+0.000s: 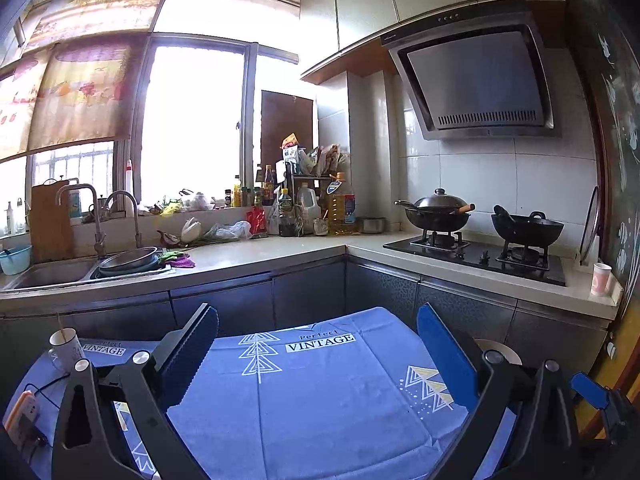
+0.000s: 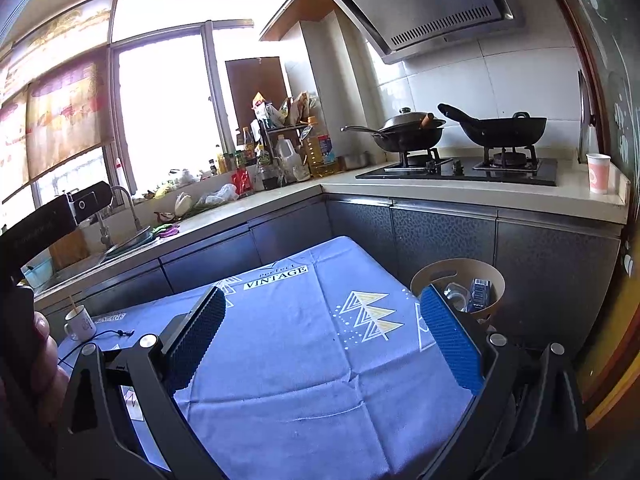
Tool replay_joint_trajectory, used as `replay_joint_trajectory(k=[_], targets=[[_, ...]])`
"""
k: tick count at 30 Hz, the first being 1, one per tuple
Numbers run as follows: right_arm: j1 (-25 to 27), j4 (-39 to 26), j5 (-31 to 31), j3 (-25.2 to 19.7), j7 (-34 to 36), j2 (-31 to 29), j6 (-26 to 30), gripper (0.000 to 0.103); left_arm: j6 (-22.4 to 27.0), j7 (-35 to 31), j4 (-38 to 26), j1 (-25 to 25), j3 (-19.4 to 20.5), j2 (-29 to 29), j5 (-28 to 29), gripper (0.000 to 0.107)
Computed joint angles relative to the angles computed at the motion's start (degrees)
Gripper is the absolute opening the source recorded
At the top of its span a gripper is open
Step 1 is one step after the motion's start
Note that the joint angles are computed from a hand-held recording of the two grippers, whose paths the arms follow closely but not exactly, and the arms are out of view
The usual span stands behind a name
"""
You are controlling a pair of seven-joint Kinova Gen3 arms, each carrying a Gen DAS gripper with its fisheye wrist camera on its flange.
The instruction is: Collect trash
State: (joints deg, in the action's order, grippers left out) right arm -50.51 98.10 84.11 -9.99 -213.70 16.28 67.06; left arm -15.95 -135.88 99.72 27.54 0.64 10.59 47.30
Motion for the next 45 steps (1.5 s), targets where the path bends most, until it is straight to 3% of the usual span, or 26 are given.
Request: replay_joint_trajectory(k=[18,25,34,39,45], targets=[[-3.01,-0.44,-0.80,-0.33,-1.91,0.44,7.86,0.097,-0.30,7.19,1.48,-1.28,1.68,-1.25,-7.72,0.099],[-4.30,0.50,0.26,-0.74,-5.79,0.56,11.85,0.097,0.62,6.54,1.28,-0.52,1.02,-1.14,-7.20,0.099],[-4.05,0.30,-0.94,-1.09,-7.98,0.51,11.77,0.097,2.71,8.47,0.63,-1.07,0.97,-0.94,-8.91,0.099],[-3.51,0.33,-2.65,-1.03,-9.33,0.14,10.76,0.097,4.31,6.72,-0.08,1.36,-1.74,-0.62,-7.26,0.099],[-4.22,-0.08,-2.45,-1.00,-9.34,0.24,11.93,0.097,9.38,0.26,-2.62,9.13,-10.98,0.72,-0.90,0.099]])
